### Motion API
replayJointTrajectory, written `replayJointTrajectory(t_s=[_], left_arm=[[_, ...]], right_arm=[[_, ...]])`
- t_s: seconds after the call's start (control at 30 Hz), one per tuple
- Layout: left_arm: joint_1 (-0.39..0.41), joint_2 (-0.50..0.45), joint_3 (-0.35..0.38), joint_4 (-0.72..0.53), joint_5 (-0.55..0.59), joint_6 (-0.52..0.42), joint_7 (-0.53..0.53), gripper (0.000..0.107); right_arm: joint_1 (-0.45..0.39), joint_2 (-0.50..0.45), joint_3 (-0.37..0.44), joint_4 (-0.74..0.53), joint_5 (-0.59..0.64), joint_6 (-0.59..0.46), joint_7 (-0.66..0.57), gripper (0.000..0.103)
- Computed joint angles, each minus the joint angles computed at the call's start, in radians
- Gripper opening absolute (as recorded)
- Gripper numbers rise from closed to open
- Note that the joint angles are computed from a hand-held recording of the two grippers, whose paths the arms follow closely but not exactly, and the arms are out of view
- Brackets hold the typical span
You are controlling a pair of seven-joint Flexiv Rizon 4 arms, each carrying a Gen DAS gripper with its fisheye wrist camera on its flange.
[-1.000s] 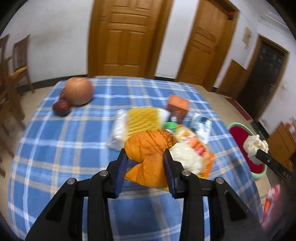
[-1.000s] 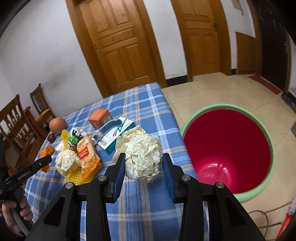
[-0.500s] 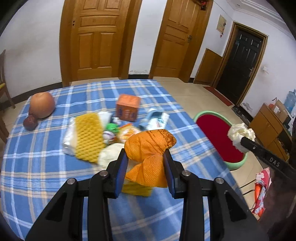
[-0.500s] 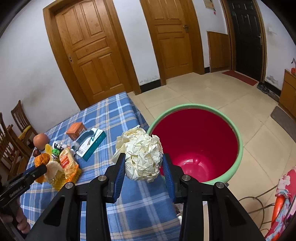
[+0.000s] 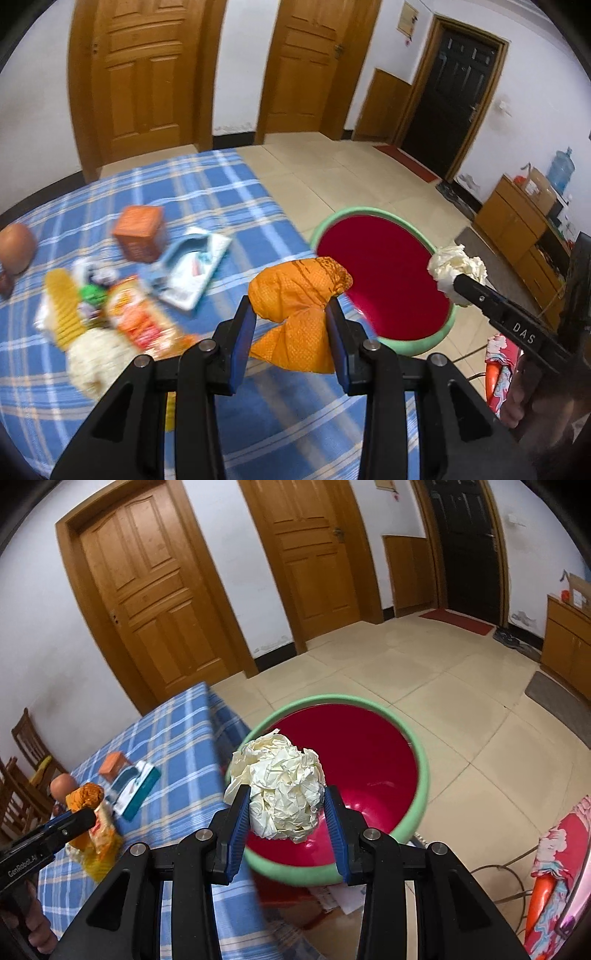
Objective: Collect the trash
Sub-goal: 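Carry the orange peel and paper ball over the red basin with both tools, then open both tools to drop the peel and paper ball into the basin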
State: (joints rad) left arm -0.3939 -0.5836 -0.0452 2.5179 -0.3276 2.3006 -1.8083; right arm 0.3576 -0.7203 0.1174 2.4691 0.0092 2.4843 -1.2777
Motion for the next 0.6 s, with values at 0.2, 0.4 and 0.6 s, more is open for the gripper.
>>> replayJointTrajectory(t_s=[0.2, 0.4, 0.6], left_arm=[[-0.041, -0.045, -0.002, -0.11, -0.039, -0.105, 0.057, 0.038], [-0.085, -0.091, 0.009, -0.193, -0.079, -0.171, 0.086, 0.038], [-0.125, -0.125, 0.038, -0.259, -0.097, -0.207, 0.122, 0.042]], right_arm=[[-0.075, -0.038, 0.005, -0.03, -0.07, -0.001, 0.029, 0.04], [-0.136, -0.072, 0.004, -0.059, -0.133, -0.023, 0.066, 0.04], [-0.152, -0.096, -0.009, -0.079, -0.14, -0.037, 0.076, 0.041]])
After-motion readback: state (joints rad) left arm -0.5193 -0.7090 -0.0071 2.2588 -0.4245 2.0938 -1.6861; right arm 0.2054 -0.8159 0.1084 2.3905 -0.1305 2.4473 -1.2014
